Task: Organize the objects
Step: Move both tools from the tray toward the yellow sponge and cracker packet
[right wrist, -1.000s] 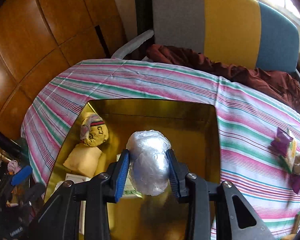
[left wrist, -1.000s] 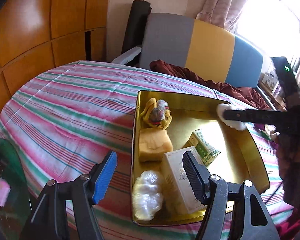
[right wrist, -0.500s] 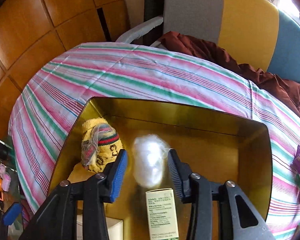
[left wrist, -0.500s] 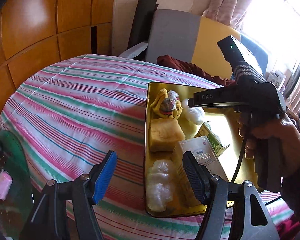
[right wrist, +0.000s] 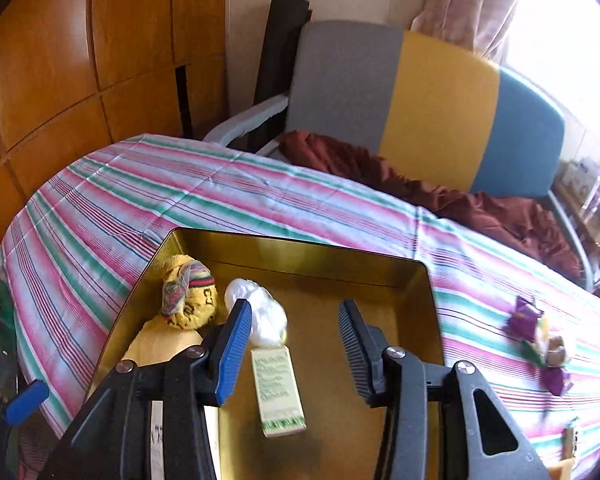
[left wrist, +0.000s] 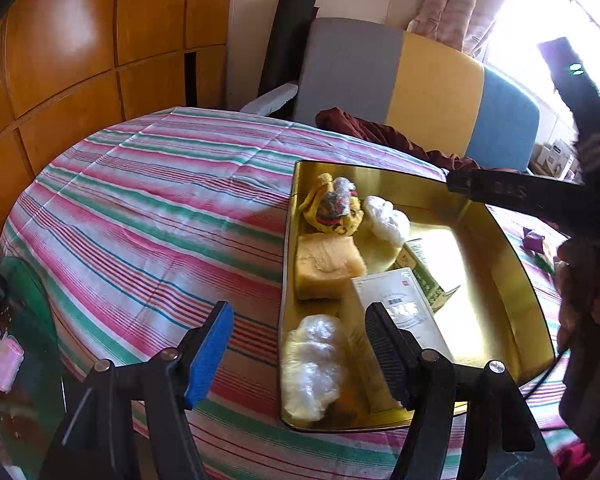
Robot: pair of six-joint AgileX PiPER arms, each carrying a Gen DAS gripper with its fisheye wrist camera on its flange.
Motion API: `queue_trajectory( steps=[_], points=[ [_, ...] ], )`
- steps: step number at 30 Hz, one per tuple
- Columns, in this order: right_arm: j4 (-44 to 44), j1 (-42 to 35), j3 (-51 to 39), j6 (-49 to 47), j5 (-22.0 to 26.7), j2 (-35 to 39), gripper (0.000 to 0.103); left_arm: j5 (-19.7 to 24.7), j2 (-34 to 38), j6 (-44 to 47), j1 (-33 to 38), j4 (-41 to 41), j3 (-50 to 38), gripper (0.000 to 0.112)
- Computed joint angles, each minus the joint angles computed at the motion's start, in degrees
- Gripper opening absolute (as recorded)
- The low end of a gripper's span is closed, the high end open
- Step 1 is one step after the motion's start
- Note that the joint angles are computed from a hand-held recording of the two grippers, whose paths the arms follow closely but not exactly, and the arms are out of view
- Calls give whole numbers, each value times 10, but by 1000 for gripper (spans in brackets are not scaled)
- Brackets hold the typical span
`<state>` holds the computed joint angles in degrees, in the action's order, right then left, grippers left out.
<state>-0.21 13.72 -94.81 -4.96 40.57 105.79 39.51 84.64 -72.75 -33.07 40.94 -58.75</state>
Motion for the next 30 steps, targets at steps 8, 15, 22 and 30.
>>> queue_trajectory(
  steps=[8, 15, 22, 30],
  points=[
    [-25, -17, 98, 12, -48, -96, 46, 18, 12, -3, -36, 13, -28, 69],
    [-68, -35, 152, 39, -70, -160, 46, 33, 28, 6, -66, 18, -61, 69],
    [-83, -84, 193, 42, -80, -203, 46, 49, 64, 38, -98, 18, -119, 69],
    [-74, -184, 218, 13, -91, -229, 46, 48, 139, 108, -129, -11, -227, 69]
  ],
)
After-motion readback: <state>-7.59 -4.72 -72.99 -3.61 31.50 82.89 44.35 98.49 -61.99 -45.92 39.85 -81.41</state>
